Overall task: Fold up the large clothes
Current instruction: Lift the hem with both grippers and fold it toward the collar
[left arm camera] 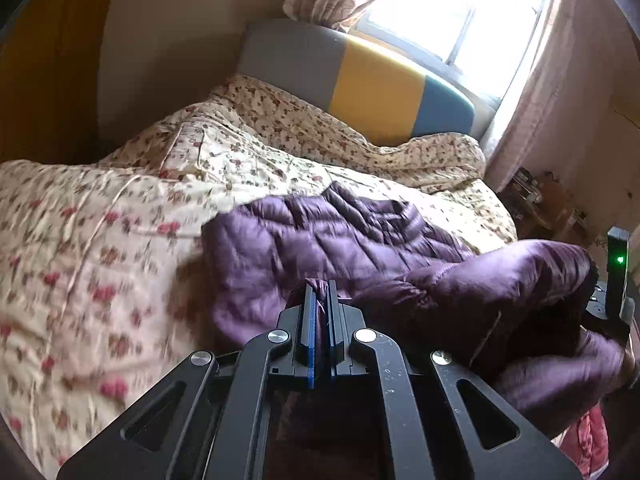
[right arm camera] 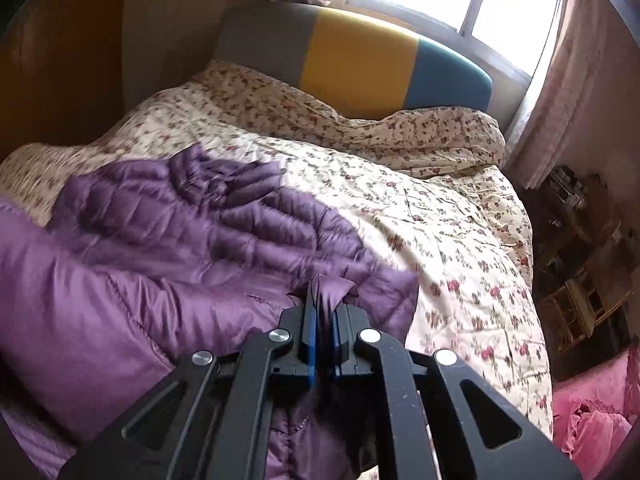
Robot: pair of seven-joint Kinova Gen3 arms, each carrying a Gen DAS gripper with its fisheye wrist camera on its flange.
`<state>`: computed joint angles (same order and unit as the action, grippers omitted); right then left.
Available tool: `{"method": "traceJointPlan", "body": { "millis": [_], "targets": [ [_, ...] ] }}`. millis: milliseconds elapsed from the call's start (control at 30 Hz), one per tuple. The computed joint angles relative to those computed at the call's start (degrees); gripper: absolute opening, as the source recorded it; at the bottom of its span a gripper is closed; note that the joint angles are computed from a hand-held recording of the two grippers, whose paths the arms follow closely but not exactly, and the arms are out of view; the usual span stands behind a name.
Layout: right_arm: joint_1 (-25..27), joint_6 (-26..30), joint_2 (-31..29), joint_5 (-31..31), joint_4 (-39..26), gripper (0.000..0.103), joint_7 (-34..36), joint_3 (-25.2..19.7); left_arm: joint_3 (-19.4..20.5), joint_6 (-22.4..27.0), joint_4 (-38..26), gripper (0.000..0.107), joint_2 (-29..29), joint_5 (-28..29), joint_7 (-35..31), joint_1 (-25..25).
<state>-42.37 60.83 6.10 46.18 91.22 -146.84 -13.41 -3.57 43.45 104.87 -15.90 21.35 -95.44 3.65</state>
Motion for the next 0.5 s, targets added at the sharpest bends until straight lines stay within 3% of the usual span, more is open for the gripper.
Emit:
{"method": "traceJointPlan", "body": {
  "millis": [233, 400, 500],
  "targets": [
    [4.4, -1.4, 8.5, -6.8, -9.8, 0.005, 8.8, 5.1, 2.0, -0.3, -8.2, 0.005, 11.7, -1.8, 4.0, -2.9],
    [5.1, -1.3, 13.2, -11.0, -15.0, 0.005, 12.8, 8.1, 3.7, 0.4, -12.5, 0.005, 17.1, -6.6, 8.9, -3.2],
    [6.9, -2.3, 14.5, -15.6, -17.4, 0.013, 15.0, 9.1, 5.0, 2.5, -15.0, 0.007, 19.9, -5.5, 9.7, -5.7]
  ]
}}
